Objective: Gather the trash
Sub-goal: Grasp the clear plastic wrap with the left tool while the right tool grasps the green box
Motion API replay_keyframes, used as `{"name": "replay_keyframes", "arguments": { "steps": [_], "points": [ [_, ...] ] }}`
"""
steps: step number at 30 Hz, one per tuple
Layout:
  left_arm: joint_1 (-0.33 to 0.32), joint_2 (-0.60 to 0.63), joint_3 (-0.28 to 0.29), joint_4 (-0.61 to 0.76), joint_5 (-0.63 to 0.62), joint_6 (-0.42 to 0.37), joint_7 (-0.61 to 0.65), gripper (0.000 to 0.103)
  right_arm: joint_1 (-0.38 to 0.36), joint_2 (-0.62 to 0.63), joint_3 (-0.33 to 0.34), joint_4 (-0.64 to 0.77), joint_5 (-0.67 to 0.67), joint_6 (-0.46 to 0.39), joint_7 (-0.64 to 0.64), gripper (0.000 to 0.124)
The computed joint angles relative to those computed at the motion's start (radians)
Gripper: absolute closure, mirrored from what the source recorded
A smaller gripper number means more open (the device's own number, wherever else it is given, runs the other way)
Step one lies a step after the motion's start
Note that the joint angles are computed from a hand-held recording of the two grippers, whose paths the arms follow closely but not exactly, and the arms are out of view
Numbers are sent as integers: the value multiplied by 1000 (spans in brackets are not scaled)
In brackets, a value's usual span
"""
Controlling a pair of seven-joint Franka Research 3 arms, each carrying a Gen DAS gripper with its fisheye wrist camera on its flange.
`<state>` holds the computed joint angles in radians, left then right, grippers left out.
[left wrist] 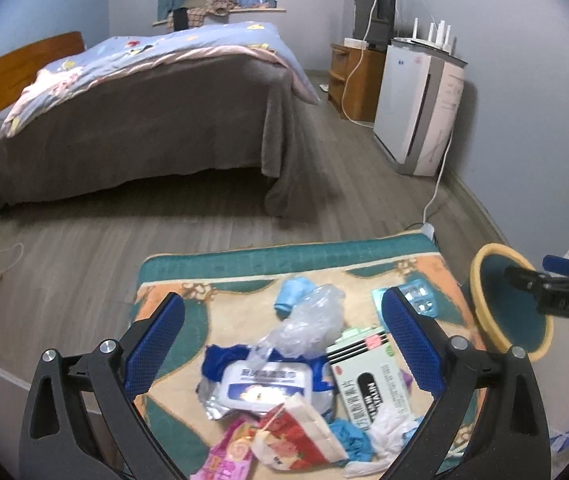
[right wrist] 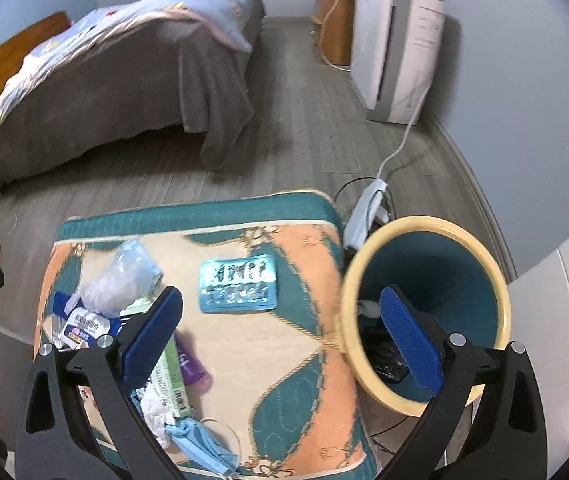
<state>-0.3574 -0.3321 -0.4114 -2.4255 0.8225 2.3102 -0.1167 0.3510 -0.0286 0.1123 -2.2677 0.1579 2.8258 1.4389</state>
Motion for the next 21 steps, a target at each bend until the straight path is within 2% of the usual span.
{"name": "replay_keyframes", "arguments": {
  "steps": [3,7,10,14,18,21],
  "points": [
    [1,-13,11,-21,-12,1,18,5,14,24,9,19,11,-14,-6,27],
    [12,-22,22,-48,-20,6,42,5,28,63,8,45,-103,-19,63,27],
    [20,-19,36,-64,-38,22,66,5,41,101,8,73,-128,-34,73,27],
    [43,-9,66,-96,-55,92,109,5,51,162,23,129,-47,-87,1,27],
    [61,41,77,-86,-82,96,180,5,78,218,21,169,-59,-126,-30,27],
    [74,56,89,-94,-81,138,197,5,77,256,40,201,11,-187,-88,27]
  ]
}}
